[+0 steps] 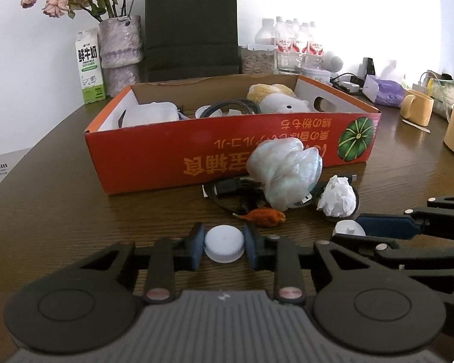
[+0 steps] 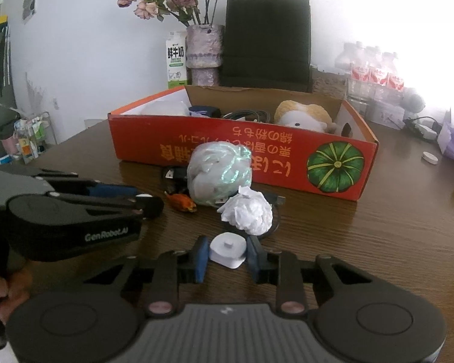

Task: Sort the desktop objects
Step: 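Grasp a white bottle cap with the left gripper while the right grasps another white cap, then carry both white caps over the cardboard box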

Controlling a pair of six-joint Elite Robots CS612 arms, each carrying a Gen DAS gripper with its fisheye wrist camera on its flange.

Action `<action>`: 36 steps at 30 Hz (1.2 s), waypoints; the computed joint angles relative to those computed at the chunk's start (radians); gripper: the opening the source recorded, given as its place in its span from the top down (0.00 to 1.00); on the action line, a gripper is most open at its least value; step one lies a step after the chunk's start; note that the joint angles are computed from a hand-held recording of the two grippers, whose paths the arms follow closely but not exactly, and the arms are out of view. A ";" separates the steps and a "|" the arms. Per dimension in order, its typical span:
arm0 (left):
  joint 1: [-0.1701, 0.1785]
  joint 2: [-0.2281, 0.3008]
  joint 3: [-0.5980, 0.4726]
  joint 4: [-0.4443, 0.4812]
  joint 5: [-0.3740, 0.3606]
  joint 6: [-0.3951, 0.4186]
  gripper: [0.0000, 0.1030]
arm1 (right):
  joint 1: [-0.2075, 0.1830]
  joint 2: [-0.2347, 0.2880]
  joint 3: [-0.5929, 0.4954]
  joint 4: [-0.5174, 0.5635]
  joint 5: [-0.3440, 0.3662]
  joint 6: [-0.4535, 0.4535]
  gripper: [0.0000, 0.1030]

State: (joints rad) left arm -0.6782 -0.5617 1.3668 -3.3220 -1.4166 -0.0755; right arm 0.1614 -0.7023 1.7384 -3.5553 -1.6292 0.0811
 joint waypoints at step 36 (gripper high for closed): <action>0.030 0.065 -0.277 -0.082 0.006 -0.065 0.72 | -0.031 0.015 -0.202 -0.093 0.005 -0.020 0.75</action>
State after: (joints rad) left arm -0.6481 -0.4972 1.0896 -3.4036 -1.4104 -0.1402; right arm 0.1308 -0.6870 1.5365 -3.6480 -1.6242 0.0611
